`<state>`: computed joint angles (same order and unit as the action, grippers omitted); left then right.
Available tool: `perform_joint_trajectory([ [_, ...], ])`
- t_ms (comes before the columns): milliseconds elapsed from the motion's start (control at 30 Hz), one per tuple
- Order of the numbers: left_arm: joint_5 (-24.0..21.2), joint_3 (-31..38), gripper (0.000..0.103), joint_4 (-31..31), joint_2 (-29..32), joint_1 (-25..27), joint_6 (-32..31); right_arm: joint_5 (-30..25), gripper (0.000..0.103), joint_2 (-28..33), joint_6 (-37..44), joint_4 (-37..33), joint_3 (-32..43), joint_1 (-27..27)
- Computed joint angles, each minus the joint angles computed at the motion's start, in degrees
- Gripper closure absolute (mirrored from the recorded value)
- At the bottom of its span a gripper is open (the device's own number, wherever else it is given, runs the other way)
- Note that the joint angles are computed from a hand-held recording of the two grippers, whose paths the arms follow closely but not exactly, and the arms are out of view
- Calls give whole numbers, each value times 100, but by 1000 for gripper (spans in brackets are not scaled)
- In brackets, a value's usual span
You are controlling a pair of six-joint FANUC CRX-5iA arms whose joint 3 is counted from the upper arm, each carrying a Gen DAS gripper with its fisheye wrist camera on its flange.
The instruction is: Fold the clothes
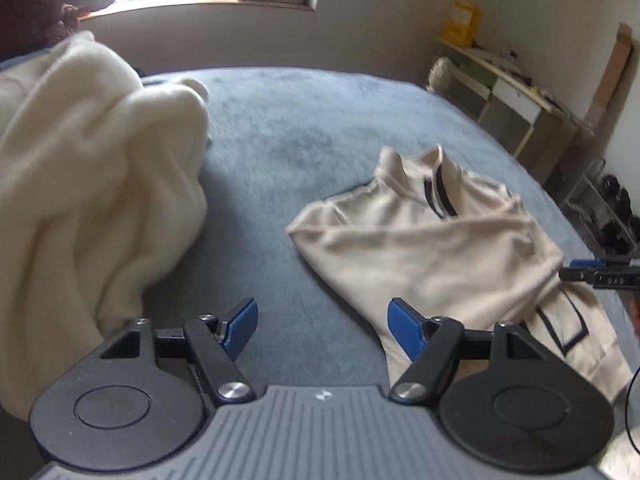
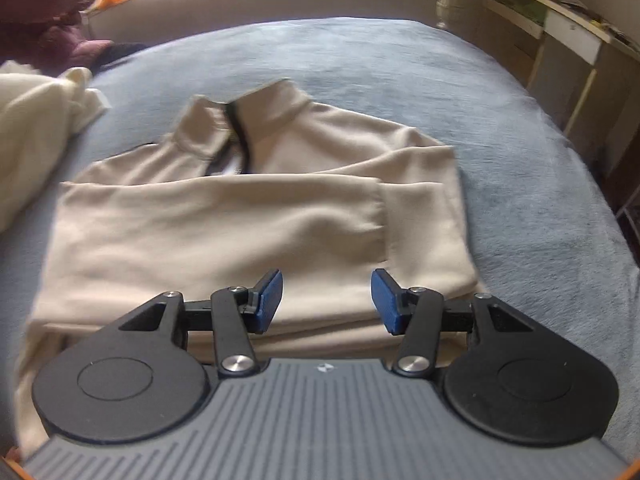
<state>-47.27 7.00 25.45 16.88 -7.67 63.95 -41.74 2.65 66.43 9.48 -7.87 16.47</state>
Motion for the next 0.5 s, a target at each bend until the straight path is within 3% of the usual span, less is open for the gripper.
perform_joint_trajectory([
  [67, -383, -15, 30, -21, 47, -90, -200, -326, 56, -245, 681, -771, 47, 175],
  [167, -446, -303, 30, 24, 4, -347, -930, -967, 59, -219, 1149, -1337, 136, 461],
  [367, 411, -1109, 30, -820, -504, -974, -2172, -2051, 61, -407, 1377, -593, -424, 1236],
  [500, 829, -1488, 30, -489, -699, -1022, -2714, -2757, 61, -573, 1363, -128, -425, 1320],
])
